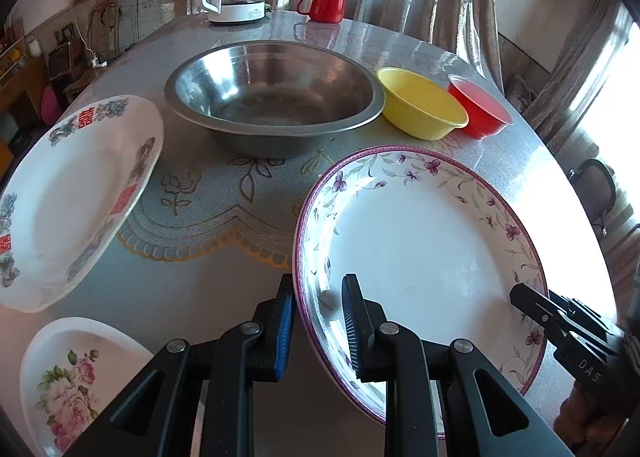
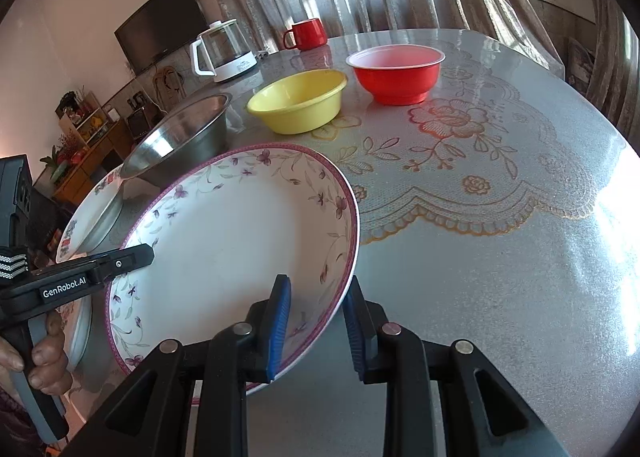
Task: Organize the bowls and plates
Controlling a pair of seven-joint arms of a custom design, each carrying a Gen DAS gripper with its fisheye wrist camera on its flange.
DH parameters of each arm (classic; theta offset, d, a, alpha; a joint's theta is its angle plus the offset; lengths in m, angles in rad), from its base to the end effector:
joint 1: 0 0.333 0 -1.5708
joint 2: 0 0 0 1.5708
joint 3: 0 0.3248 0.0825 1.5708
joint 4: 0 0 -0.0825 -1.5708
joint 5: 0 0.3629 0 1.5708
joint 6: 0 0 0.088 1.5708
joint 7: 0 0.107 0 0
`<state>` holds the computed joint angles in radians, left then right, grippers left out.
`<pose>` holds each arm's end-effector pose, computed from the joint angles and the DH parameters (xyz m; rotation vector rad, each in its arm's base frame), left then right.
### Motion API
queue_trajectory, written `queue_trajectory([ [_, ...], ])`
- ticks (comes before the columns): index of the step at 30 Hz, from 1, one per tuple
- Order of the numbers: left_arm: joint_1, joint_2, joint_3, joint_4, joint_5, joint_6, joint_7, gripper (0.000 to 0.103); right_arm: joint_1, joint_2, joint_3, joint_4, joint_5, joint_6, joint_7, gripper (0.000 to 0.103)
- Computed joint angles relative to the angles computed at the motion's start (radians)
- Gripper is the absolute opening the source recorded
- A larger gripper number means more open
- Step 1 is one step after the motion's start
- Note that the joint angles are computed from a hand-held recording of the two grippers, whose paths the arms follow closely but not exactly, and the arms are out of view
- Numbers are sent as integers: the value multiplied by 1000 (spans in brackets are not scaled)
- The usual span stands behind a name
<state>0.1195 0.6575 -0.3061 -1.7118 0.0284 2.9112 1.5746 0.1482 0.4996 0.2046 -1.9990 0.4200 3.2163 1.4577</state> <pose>0.7011 -0.0951 0.3079 -1.8710 2.0709 -0.7667 0.6195 0.1718 0.3118 -1.7098 1.7543 -0.3422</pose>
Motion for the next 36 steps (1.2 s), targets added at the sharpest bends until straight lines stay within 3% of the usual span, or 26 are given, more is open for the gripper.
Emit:
queue_trajectory([
  [2, 7, -4, 2, -7, -1, 3, 0, 23, -9, 1, 18, 5, -5, -4, -10, 26],
  [4, 19, -6, -4, -8, -7, -2, 4, 23, 31, 3, -18, 16, -14, -20, -3, 26],
  [10, 42, -16, -11, -23, -12, 1, 25, 23, 71, 13, -43, 31, -25, -37, 0, 26],
  [26, 82, -54, -37, -107, -24, 69, 63, 23, 251, 11, -231, 37, -106, -74, 105, 26],
  [36, 93, -67, -40, -131, -11, 86, 45, 23, 244, 4, -228, 41, -146, -111, 133, 27],
])
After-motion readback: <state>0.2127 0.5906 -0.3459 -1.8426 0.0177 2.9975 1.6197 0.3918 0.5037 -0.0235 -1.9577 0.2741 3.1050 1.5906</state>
